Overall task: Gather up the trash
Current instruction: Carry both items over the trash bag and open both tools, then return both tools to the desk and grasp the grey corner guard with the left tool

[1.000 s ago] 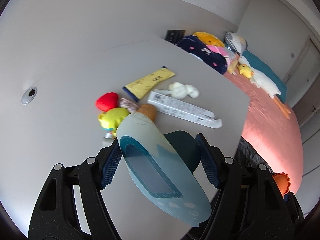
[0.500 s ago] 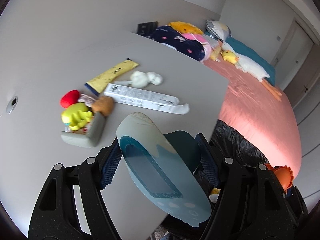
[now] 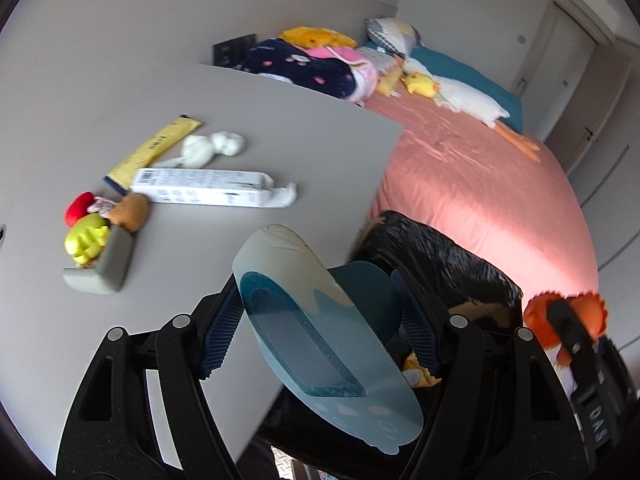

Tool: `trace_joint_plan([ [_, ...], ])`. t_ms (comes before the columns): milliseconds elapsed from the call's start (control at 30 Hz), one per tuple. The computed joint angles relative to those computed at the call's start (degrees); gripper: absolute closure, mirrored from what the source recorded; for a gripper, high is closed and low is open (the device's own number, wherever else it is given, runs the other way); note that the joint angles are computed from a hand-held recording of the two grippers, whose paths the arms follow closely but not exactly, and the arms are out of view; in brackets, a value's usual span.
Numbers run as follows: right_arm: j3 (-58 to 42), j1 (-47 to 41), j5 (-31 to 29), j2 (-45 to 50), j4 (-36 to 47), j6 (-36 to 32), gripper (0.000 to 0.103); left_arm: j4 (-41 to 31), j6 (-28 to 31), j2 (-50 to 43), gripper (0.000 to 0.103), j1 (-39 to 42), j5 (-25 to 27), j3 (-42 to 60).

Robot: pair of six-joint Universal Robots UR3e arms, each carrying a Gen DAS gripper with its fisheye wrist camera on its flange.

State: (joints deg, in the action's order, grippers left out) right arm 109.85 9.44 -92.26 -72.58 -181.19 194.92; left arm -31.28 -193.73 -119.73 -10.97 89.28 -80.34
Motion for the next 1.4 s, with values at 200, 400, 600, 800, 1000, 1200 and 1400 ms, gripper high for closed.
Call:
trace_joint_plan([
  [200, 3.16, -3.67, 0.74, -2.70, -0.91, 0.58, 0.068, -1.71, 3.64, -2.85, 0.028, -3.48, 0.23, 3.69],
  [400, 4.66, -7.68, 0.38, -4.48, -0.85, 4.11, 0.018, -3.01, 9.33, -5.22, 0.005, -5.52, 0.60, 5.61],
  [600, 5.55, -8.72, 0.78, -4.67, -1.20, 4.57, 0.018, -5.00, 10.07, -6.11, 0.005, -5.04, -1.32, 6.63],
  [800, 4.34, -8.12, 1.49, -2.94, -0.80, 4.55, 0.018, -3.54, 10.98, -5.49, 0.005, -5.02, -0.67, 5.24],
  [1000, 2.16, -6.37, 1.39, -0.83, -0.26, 4.72, 0.018, -2.28, 10.81, -4.22, 0.005, -3.38, -0.58, 2.76],
  [1200, -2.09, -3.28, 1.16, 2.78, 0.84, 4.62, 0.018, -0.65, 10.40, -2.36, 0.005, -0.91, 1.03, -0.66],
  [1400, -7.55, -0.10, 1.05, 6.84, 3.13, 4.49, 0.018, 0.81, 9.25, -0.22, 0.005, 2.41, 1.66, -4.45],
])
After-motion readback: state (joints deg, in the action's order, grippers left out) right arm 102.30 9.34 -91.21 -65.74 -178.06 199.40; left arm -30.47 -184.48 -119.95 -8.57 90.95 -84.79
